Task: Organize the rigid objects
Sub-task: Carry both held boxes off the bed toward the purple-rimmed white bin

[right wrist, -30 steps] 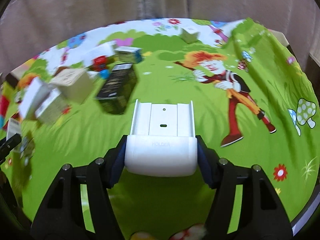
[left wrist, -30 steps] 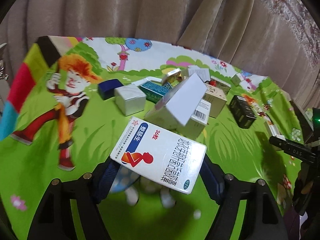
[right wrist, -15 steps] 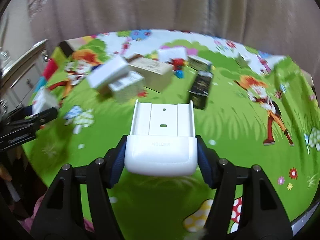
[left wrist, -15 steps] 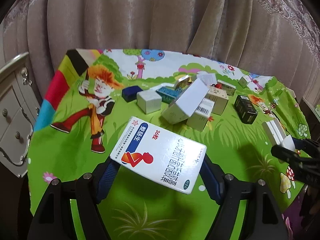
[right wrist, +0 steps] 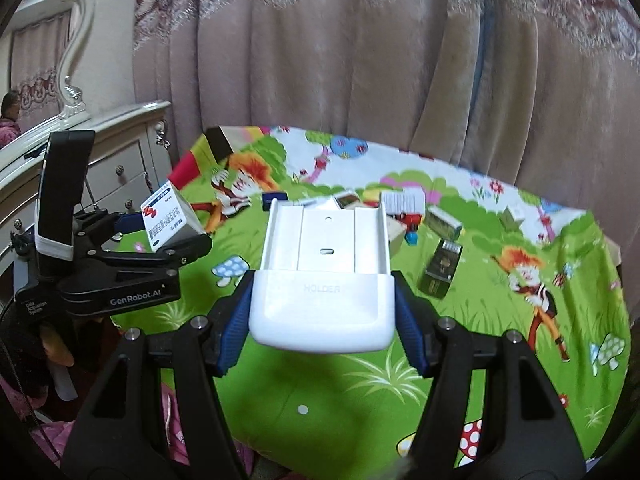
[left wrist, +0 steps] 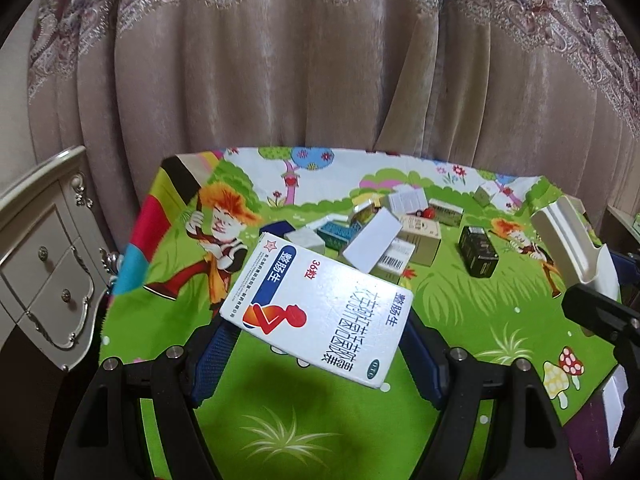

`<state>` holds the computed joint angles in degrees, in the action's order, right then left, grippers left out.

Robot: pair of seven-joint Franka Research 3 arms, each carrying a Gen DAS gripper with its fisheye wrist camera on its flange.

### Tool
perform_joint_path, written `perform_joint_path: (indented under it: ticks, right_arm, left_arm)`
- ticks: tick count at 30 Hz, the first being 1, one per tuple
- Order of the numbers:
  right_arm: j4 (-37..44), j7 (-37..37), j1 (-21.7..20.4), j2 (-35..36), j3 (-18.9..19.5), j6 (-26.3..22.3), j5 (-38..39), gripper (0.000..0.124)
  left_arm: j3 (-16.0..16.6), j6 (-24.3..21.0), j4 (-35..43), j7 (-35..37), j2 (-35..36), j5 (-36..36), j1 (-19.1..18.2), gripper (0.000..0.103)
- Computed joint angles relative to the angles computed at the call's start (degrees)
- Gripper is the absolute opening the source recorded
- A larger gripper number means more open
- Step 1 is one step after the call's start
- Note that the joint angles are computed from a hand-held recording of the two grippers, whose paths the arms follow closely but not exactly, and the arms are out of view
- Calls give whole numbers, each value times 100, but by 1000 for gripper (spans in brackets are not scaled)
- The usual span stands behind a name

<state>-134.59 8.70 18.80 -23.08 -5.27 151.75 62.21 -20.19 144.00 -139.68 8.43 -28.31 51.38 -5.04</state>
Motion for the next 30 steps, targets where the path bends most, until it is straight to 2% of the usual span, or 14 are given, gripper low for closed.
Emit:
perform_joint_path:
  ticks: [10,16,25,30]
  right_arm:
    - [-336,-675,151,-763,-283,239,695,68]
    - [-498,-1372,194,-1249,-470,647,1267,68]
    - [-641,-1929,-42,-1604,-744,1024,1707,68]
    - [-704,-2095,-254,-1730,-867,1262,1844,68]
  left_arm:
    - [-321,-342,212,-115,-371,375,-32,77]
    - [-522,-346,510,-210,-319,799,-55,77]
    - [-827,-195,1005,-576,9,1642,-174,77]
    - [-906,-120,1455,-611,473,2128,-375,77]
